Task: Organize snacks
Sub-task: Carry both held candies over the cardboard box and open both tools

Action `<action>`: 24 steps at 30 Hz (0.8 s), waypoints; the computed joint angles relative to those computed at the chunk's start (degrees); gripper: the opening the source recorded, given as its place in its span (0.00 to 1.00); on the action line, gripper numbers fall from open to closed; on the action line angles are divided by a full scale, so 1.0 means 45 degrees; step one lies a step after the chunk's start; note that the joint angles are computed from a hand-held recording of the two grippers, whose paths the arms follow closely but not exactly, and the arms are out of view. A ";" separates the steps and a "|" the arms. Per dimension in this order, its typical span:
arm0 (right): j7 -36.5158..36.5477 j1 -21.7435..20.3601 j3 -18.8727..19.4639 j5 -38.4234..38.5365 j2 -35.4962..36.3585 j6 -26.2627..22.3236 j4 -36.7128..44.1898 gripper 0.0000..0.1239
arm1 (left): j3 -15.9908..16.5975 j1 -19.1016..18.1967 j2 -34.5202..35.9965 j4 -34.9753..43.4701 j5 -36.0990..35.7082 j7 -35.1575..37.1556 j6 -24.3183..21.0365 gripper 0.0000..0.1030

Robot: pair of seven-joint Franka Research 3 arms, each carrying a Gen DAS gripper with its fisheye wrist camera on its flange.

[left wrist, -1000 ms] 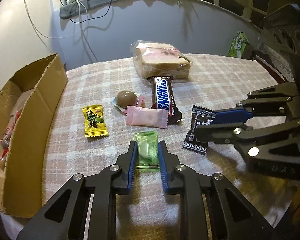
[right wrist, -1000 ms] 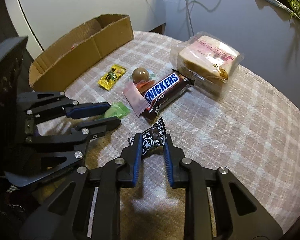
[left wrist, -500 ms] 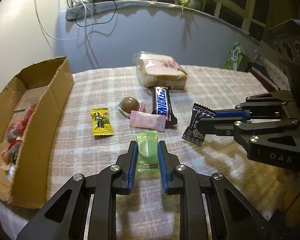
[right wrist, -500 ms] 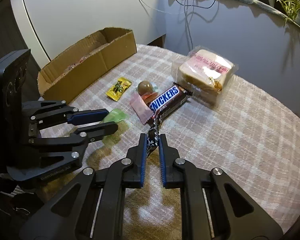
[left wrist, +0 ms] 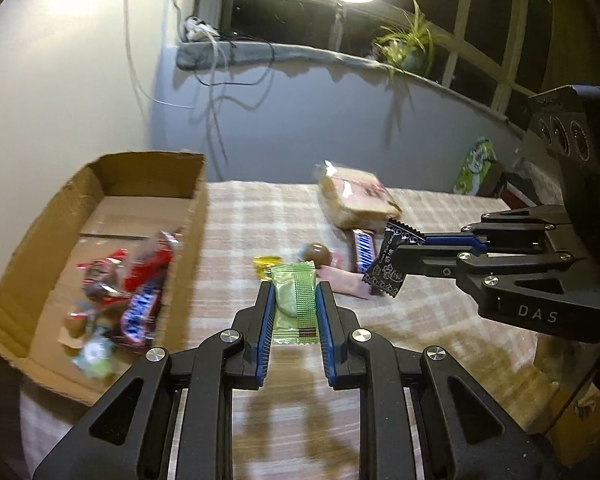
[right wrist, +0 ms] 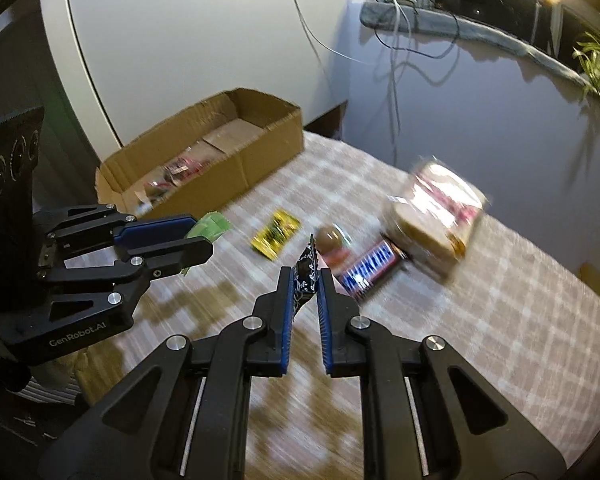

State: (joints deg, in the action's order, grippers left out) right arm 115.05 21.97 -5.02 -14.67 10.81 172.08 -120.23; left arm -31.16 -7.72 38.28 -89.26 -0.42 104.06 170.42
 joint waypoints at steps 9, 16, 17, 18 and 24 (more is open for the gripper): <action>-0.0794 0.0254 0.0244 0.0695 0.1113 -0.0426 0.1822 0.09 | -0.0257 0.0906 -0.0175 -0.0279 -0.0198 -0.0029 0.0517 0.19; -0.1747 0.0465 0.0343 0.1486 0.2348 -0.0938 0.3878 0.09 | -0.0239 0.1487 -0.0248 -0.0363 -0.0143 -0.0267 0.0720 0.19; -0.1905 0.0471 0.0382 0.1623 0.2577 -0.1047 0.4248 0.09 | -0.0204 0.1528 -0.0241 -0.0338 -0.0126 -0.0322 0.0725 0.19; -0.2074 0.0473 0.0429 0.1765 0.2822 -0.1162 0.4636 0.09 | -0.0146 0.1571 -0.0232 -0.0312 -0.0118 -0.0395 0.0744 0.19; -0.2842 0.0546 0.0537 0.2453 0.4098 -0.1902 0.6604 0.09 | -0.0075 0.1851 -0.0203 -0.0274 -0.0041 -0.0555 0.0682 0.19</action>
